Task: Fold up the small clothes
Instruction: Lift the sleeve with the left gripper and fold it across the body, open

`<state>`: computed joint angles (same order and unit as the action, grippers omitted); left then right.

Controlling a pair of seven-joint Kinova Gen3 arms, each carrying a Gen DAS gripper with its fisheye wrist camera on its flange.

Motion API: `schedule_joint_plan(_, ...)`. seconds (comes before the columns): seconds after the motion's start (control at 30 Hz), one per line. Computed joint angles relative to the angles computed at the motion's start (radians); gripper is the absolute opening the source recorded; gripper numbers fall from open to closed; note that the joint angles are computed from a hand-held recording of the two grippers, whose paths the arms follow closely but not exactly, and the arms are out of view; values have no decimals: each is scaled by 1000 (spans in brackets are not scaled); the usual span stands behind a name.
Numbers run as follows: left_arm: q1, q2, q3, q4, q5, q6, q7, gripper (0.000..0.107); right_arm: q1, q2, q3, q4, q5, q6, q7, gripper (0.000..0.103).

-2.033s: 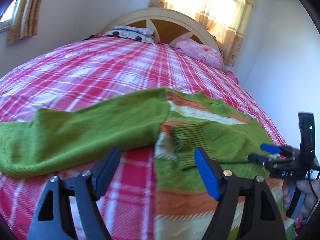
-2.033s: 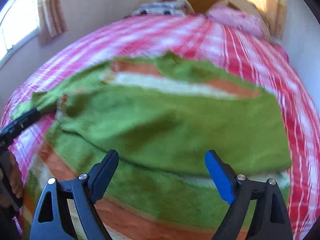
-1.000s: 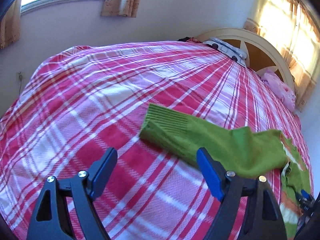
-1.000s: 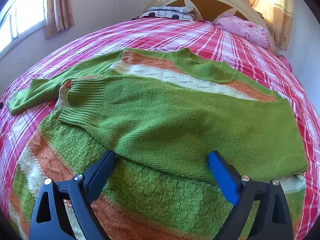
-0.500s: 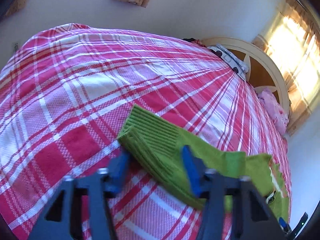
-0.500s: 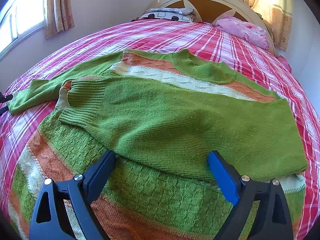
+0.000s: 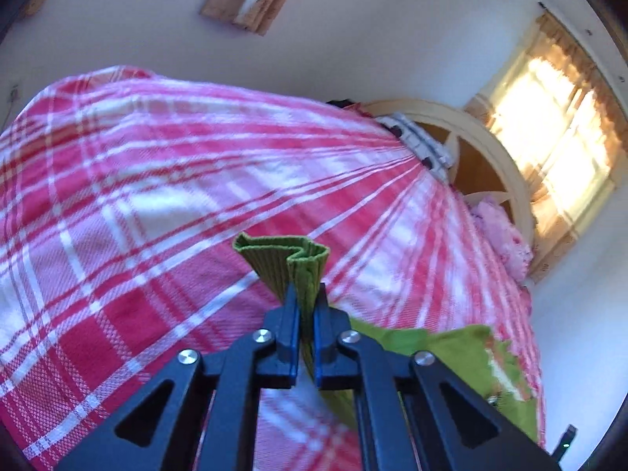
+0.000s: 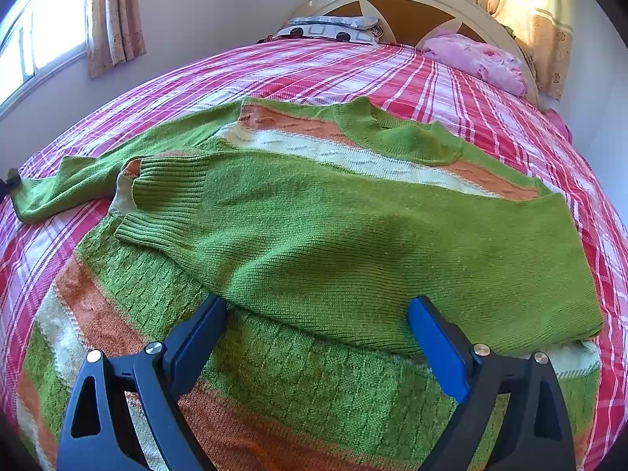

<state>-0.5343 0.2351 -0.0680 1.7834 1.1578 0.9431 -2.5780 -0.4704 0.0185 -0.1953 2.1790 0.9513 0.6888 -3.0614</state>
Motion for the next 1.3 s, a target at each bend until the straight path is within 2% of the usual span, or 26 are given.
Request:
schedule_joint_plan(0.13, -3, -38, 4, -24, 27, 75, -7, 5, 4, -7, 4, 5, -3, -18, 2, 94)
schedule_joint_plan(0.27, 22, -81, 0, -56, 48, 141, 3, 5, 45, -102, 23, 47, -47, -127, 42, 94)
schedule_joint_plan(0.43, 88, -144, -3, -85, 84, 165, 6, 5, 104, -257, -51, 83, -95, -100, 50, 94)
schedule_joint_plan(0.6, 181, -187, 8, -126, 105, 159, 21, 5, 130, -425, -109, 147, -204, -73, 75, 94)
schedule_joint_plan(0.73, 251, -216, 17, -146, 128, 160, 17, 5, 131, -560, -135, 201, -335, -46, 99, 94)
schedule_joint_plan(0.93, 371, -275, 37, -162, 152, 125, -8, 5, 140, -771, -194, 271, -525, 4, 117, 94)
schedule_joint_plan(1.07, 456, -307, 56, -165, 153, 75, -27, 5, 162, -874, -244, 290, -607, 43, 143, 94)
schedule_joint_plan(1.3, 610, -309, 123, -136, 66, -68, -35, 5, 198, -912, -254, 286, -673, 46, 240, 94)
